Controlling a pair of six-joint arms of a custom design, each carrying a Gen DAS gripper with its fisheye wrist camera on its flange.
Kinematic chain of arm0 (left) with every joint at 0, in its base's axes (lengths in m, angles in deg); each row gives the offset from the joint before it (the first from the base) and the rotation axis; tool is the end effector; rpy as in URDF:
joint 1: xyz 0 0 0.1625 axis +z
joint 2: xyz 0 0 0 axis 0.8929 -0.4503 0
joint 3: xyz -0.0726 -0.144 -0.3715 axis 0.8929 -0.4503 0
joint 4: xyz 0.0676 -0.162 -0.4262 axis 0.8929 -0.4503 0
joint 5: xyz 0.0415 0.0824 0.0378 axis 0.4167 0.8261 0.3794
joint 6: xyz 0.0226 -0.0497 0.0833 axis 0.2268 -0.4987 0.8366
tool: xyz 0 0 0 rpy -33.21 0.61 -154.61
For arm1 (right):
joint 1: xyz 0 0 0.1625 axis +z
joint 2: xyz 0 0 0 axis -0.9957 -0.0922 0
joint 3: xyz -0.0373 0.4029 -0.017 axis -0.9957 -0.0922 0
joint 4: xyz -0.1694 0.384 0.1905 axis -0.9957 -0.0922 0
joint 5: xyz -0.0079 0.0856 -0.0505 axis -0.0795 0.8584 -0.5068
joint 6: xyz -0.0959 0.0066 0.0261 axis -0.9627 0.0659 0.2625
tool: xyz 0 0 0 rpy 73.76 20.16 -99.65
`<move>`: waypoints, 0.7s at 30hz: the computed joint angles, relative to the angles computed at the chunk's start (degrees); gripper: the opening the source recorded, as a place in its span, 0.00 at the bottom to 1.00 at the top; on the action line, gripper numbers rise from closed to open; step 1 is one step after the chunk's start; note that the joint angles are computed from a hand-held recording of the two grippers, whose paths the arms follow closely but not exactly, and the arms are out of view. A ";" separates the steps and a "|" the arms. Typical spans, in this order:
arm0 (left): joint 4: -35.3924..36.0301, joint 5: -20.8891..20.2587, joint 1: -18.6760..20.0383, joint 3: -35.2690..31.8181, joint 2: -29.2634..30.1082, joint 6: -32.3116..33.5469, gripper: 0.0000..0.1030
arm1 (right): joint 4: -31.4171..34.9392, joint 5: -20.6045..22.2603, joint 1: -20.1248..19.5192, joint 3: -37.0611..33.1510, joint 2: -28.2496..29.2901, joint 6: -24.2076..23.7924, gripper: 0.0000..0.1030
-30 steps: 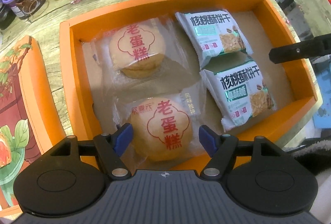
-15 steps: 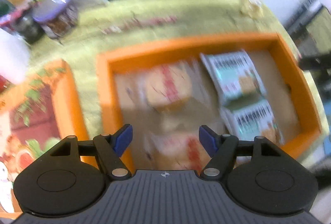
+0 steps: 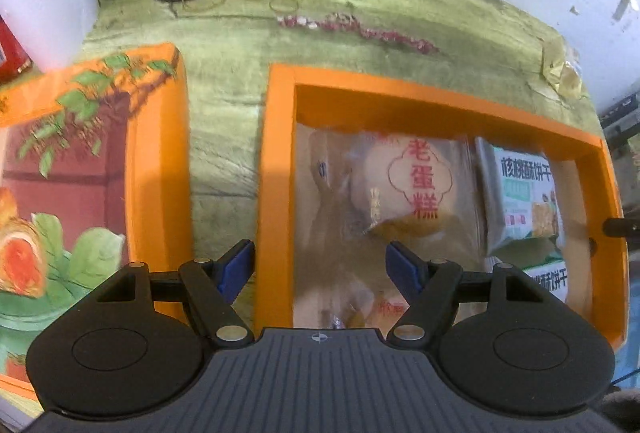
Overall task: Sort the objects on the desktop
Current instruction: 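Move the right gripper to the wrapped cracker pack on the table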
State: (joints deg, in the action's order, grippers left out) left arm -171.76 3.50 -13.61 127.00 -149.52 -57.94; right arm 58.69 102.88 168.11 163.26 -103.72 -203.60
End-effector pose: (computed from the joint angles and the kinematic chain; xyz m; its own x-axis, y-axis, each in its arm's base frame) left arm -0.1241 -0.4257 0.1142 -0.7322 0.4686 -0.4944 0.5148 0.8559 0.0488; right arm 0.0537 -0.2537 0.1880 -0.7774 0.5537 0.2985 0.2919 0.7379 -0.6084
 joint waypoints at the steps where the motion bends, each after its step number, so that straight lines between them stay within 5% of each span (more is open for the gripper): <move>1: -0.33 0.28 -0.18 0.29 0.03 -0.13 0.71 | 0.02 1.06 0.89 -0.56 1.28 0.10 0.73; 16: -2.64 3.82 1.62 -1.38 1.52 0.32 0.71 | -1.46 2.09 3.27 -5.80 8.39 -3.10 0.73; 21: -1.24 4.49 1.52 -1.87 0.93 -0.55 0.74 | -2.49 -0.69 1.43 -4.76 6.19 -4.21 0.71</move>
State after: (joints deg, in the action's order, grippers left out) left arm -173.00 7.99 -12.09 125.13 -148.59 -58.49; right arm 56.20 102.20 169.53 158.50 -97.53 -207.82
